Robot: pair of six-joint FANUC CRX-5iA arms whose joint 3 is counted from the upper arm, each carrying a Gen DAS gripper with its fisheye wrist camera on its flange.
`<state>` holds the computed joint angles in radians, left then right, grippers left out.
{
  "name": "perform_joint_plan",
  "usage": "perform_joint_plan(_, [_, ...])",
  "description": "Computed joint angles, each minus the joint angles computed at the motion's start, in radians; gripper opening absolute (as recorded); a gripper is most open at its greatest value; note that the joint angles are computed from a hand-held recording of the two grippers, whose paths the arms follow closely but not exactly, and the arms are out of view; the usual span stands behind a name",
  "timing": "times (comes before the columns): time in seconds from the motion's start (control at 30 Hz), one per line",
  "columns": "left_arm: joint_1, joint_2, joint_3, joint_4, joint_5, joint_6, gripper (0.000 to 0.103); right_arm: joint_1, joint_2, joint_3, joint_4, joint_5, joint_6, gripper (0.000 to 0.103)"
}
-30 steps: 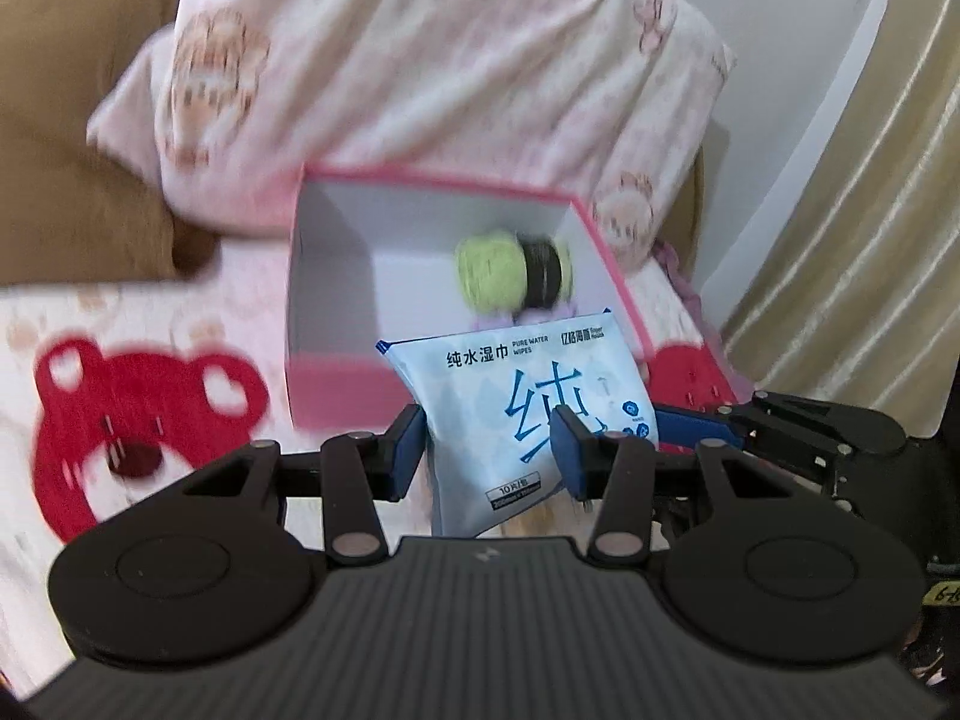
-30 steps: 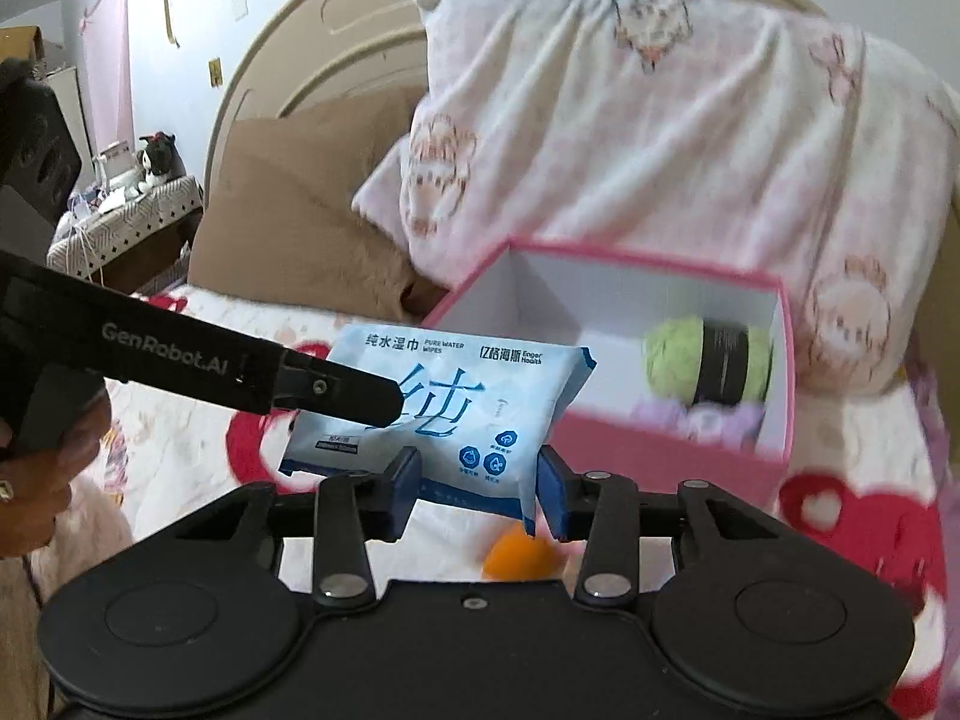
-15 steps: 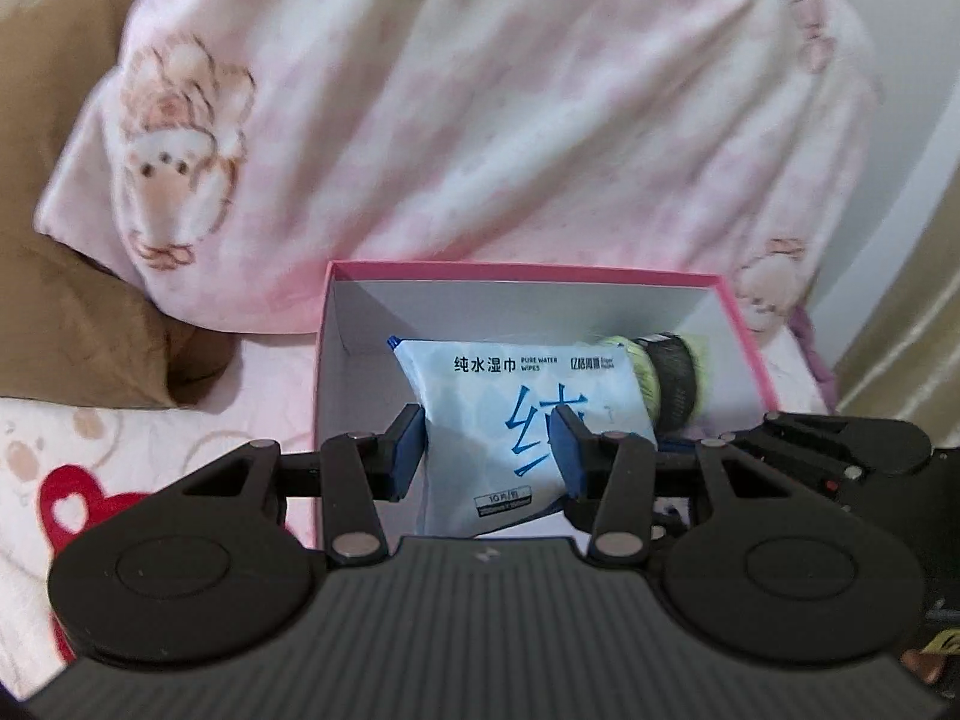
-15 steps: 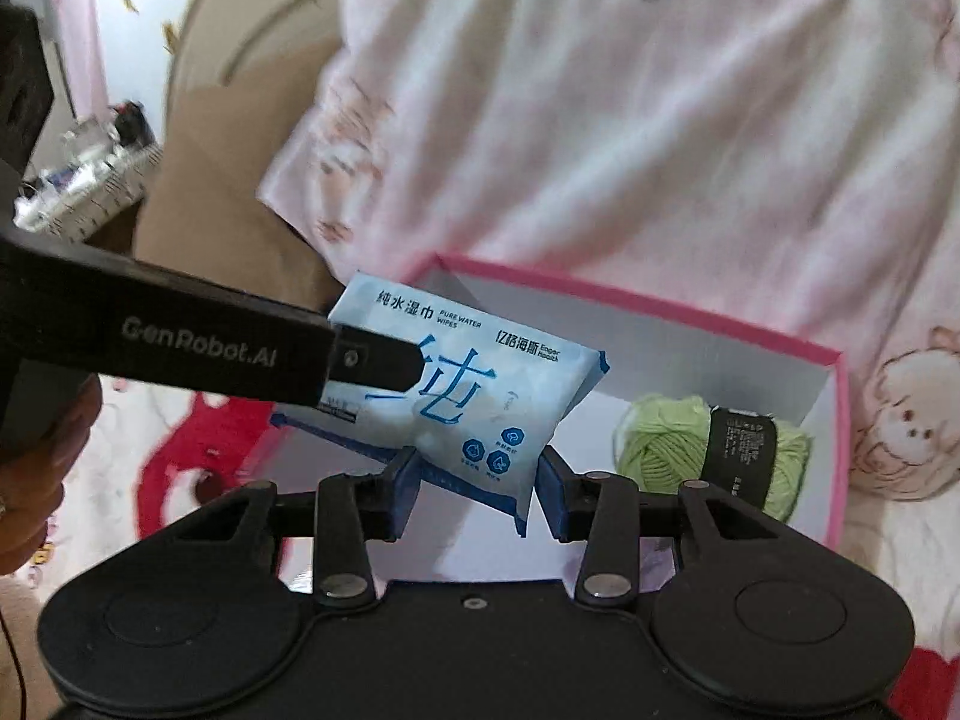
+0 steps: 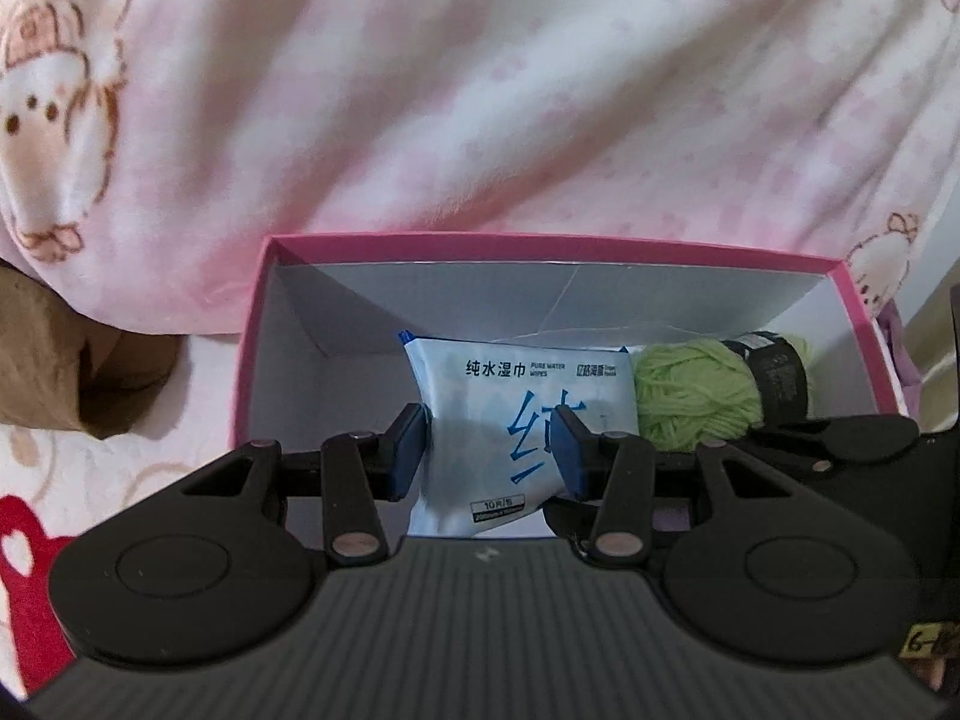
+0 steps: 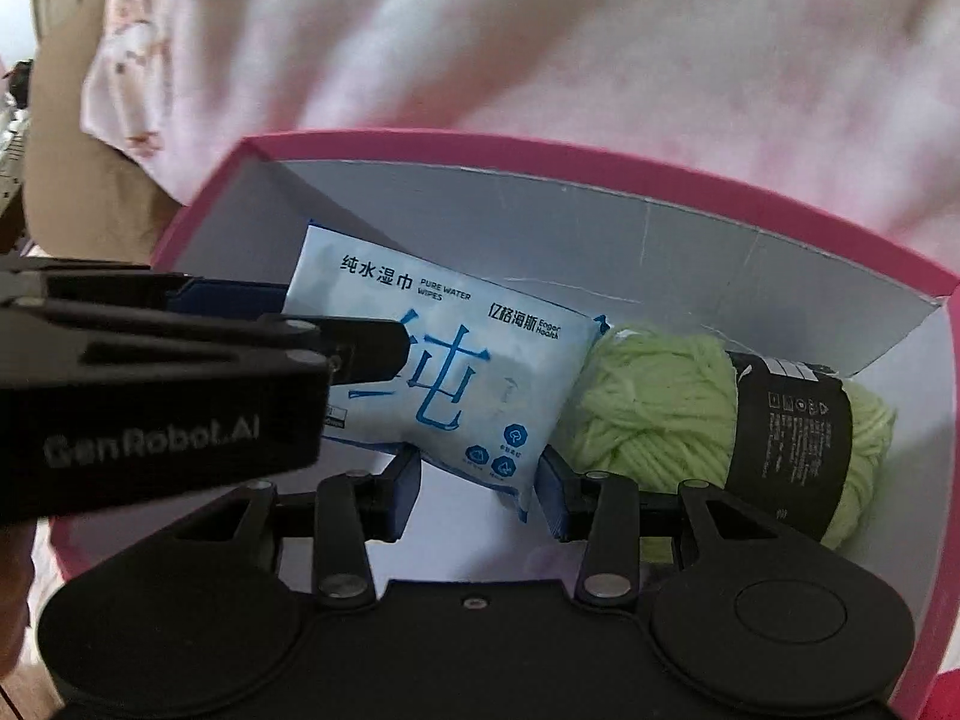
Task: Organize objects
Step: 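Open the left tool to release the wipes in the box, then move the left tool down to the clear plastic cotton-swab box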
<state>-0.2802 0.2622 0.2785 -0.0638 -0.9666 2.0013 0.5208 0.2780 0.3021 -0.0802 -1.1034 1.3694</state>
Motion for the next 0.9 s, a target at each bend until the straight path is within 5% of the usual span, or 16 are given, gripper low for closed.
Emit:
perform_joint_plan(0.33, [-0.003, -0.049, -0.043, -0.013, 0.026, 0.022, 0.055, 0.003, -0.124, -0.107, -0.012, 0.042, -0.039, 0.054])
perform_joint_plan(0.8, [-0.035, -0.275, -0.077, 0.075, -0.137, -0.130, 0.059, 0.029, -0.436, -0.222, -0.026, 0.008, 0.002, 0.058])
perform_joint_plan(0.9, [-0.076, -0.308, -0.028, 0.013, -0.251, -0.111, 0.059, 0.073, -0.512, -0.262, 0.019, 0.011, -0.024, 0.060])
